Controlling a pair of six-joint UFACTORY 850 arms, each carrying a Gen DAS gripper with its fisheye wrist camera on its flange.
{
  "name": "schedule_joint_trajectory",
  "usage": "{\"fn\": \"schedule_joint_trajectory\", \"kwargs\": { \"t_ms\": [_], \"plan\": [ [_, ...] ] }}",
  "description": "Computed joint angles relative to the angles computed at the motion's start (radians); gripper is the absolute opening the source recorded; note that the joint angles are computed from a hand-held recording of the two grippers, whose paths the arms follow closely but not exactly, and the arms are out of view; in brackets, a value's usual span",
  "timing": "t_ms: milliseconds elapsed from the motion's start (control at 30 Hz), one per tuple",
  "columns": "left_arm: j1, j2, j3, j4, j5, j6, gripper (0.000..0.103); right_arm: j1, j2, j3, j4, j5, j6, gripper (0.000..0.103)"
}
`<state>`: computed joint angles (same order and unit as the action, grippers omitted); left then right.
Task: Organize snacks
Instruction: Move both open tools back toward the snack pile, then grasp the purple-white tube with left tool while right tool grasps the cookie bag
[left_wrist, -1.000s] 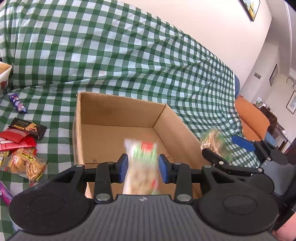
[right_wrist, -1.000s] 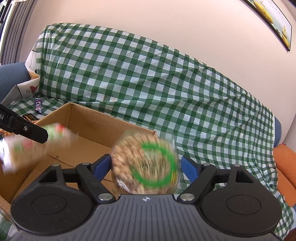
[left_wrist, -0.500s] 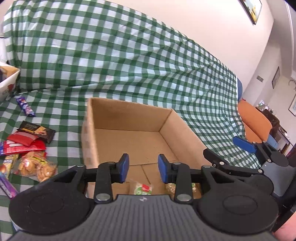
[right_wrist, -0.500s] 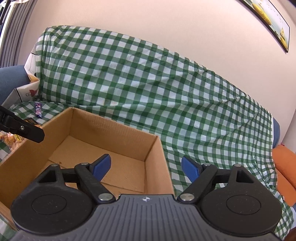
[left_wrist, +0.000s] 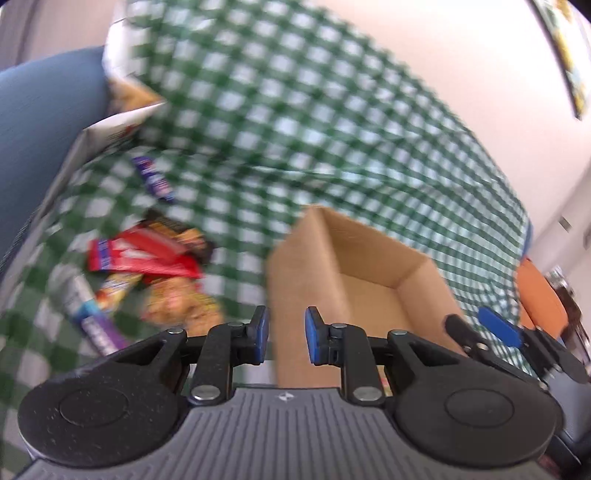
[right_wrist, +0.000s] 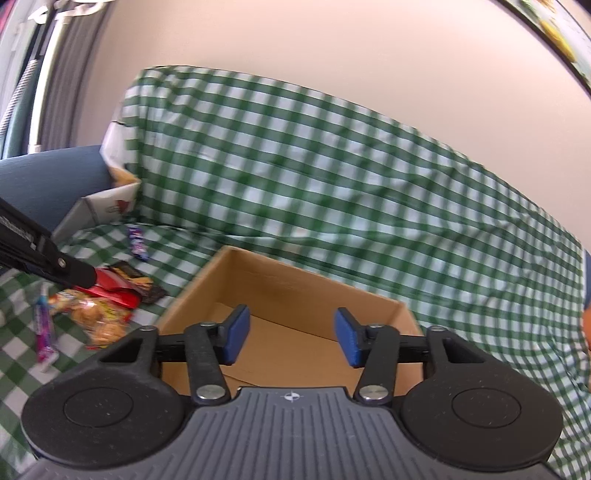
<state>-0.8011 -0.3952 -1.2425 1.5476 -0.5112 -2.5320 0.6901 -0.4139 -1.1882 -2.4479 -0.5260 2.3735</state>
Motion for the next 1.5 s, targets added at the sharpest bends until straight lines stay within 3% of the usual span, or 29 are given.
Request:
{"fn": "schedule_joint_trajectory", "kwargs": {
  "t_ms": [233,400,500,700,800,1000,1133,1367,1500],
  "plan": [
    [0.076,0.093,0.161,-0.097,0.033,-0.209,0.024,0.059,-0.056,-0.067,-0.018,0.038,-0.031,0.046],
    [0.144,0.137,0.273,0.055,0.143,-0.525,0.029,0.093,-0.1,-0.124,-0.029,0.088,-0.021,0.046],
    [0.154,0.126,0.28,0.055,0.148,-0.506,0.038,0.114,-0.123,-0.151,-0.053,0.113,0.007,0.048],
    [0.153,0.069,0.241,0.037,0.132,-0.487,0.041,0.161,-0.18,-0.21,-0.05,0.153,-0.029,0.049],
    [0.156,0.042,0.219,0.005,0.137,-0.433,0.041,0.178,-0.212,-0.244,0.006,0.156,-0.105,0.055],
    [0.156,0.014,0.188,-0.062,0.127,-0.302,0.04,0.197,-0.319,-0.386,0.4,0.176,-0.463,0.058],
    [0.16,0.008,0.179,-0.169,0.127,-0.183,0.019,0.195,-0.407,-0.508,0.705,0.189,-0.733,0.058],
    [0.161,0.025,0.194,-0.209,0.116,-0.128,0.002,0.186,-0.537,-0.69,1.167,0.156,-1.187,0.058],
    [0.164,0.038,0.209,-0.173,0.122,-0.184,0.001,0.184,-0.567,-0.733,1.285,0.134,-1.301,0.054]
  ]
}}
